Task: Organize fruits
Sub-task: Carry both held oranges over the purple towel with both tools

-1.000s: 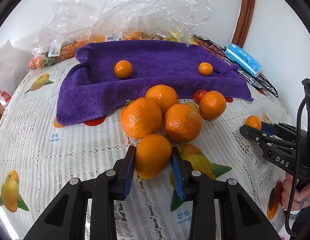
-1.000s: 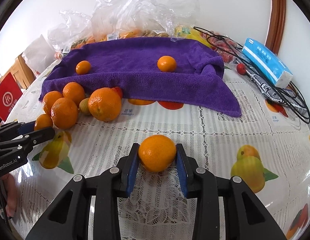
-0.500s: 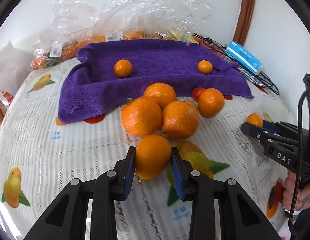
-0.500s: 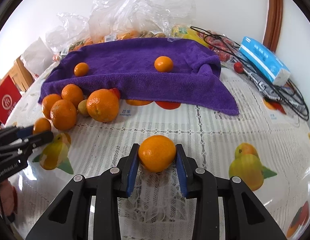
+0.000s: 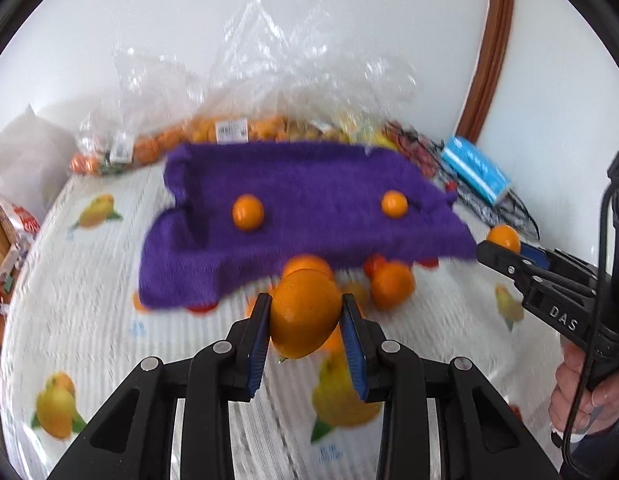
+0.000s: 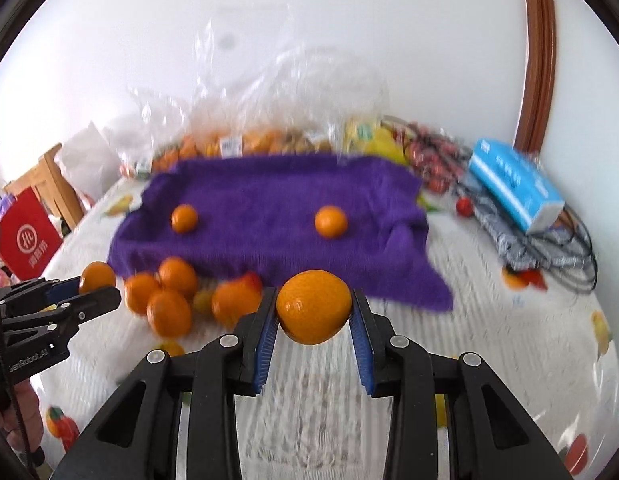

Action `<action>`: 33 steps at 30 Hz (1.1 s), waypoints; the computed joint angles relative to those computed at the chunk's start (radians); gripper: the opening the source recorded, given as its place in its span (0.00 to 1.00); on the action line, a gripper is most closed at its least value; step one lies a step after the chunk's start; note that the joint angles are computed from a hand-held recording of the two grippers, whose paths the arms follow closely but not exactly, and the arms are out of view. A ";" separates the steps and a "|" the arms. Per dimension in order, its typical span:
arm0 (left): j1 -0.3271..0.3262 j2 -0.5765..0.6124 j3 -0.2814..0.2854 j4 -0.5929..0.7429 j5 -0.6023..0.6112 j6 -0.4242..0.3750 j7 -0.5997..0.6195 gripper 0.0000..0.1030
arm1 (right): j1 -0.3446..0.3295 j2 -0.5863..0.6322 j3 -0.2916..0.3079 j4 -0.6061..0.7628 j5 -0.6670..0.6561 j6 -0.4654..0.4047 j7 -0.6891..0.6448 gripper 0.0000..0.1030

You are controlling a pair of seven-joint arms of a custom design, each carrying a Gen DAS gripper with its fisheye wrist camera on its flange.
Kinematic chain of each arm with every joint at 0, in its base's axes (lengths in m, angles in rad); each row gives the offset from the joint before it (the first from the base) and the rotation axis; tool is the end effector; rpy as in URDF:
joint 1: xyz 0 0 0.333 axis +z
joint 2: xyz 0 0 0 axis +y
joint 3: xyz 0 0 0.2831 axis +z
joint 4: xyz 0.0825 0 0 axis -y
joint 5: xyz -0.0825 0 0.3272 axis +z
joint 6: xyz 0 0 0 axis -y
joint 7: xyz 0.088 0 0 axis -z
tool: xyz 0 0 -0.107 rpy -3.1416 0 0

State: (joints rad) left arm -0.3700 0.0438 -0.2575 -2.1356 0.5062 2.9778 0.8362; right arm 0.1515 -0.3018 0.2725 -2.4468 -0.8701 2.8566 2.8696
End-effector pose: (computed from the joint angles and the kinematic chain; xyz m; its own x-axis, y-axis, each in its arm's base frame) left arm 0.4211 -0.3448 0.4752 -0.3947 -0.9099 0.1280 -0.6668 0.1879 -0.7211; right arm 0.3836 0.2253 0.4712 -0.0474 -0.9933 -0.1053 -0.6607 0.1103 -0.7425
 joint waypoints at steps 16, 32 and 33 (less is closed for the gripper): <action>-0.039 0.214 0.098 0.363 0.122 -0.115 -0.125 0.31 | 0.030 0.213 -0.120 0.269 -0.033 0.009 -0.033 0.34; -0.070 0.328 0.180 0.441 0.104 -0.082 -0.120 0.31 | 0.108 0.365 -0.265 0.337 -0.104 0.117 0.031 0.34; -0.059 0.329 0.170 0.436 0.081 -0.072 -0.106 0.31 | 0.108 0.363 -0.269 0.334 -0.107 0.123 0.039 0.34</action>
State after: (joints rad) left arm -0.4293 0.3729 -0.0876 -1.6996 0.5870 2.9060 0.7301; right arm 0.2593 0.0610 0.0034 -2.1130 -0.9768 2.9796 2.9086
